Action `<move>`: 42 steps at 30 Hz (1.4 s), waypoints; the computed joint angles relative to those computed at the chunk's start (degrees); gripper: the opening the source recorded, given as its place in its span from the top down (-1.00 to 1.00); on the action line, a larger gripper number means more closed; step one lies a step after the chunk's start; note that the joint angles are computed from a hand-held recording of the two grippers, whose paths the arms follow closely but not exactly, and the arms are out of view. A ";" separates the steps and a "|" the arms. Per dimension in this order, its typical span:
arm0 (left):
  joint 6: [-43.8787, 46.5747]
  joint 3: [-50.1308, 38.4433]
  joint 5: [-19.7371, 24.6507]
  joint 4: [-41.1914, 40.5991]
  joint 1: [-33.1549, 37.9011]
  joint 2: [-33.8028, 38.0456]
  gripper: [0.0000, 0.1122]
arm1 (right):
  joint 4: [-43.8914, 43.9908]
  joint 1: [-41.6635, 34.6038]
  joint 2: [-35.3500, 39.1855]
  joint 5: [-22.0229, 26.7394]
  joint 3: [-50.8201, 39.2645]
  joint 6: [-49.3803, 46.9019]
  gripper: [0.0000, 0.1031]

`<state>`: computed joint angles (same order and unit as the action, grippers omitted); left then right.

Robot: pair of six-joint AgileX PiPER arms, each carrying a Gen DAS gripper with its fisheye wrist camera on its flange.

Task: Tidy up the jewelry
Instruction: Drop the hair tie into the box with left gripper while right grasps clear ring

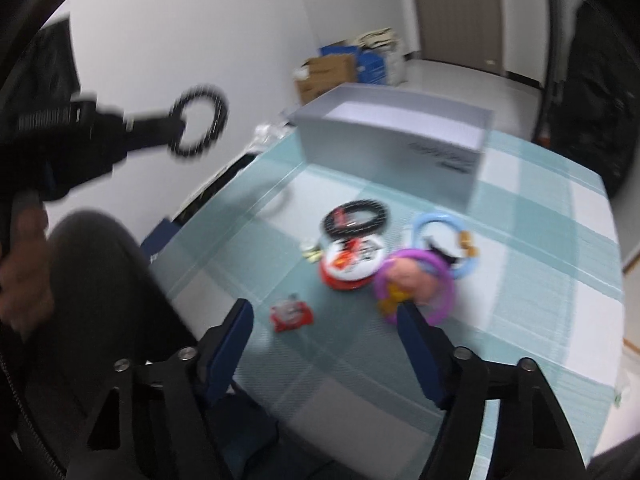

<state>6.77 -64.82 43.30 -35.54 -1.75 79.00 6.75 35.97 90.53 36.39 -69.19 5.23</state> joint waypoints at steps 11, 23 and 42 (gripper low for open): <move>4.20 0.75 2.54 -3.19 2.23 0.39 0.91 | 1.27 1.86 6.04 1.21 -3.85 -2.70 0.59; 2.09 -1.77 3.21 -0.51 0.04 2.10 0.91 | 10.30 -1.75 3.31 -0.57 -1.59 -8.47 0.67; -2.73 -20.13 8.30 4.62 -2.70 14.44 0.91 | 19.72 -15.35 5.52 9.59 -21.48 -15.60 0.67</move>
<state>4.04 -84.95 51.60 -30.91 -4.45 93.44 26.47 20.62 96.06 45.98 -90.66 -10.37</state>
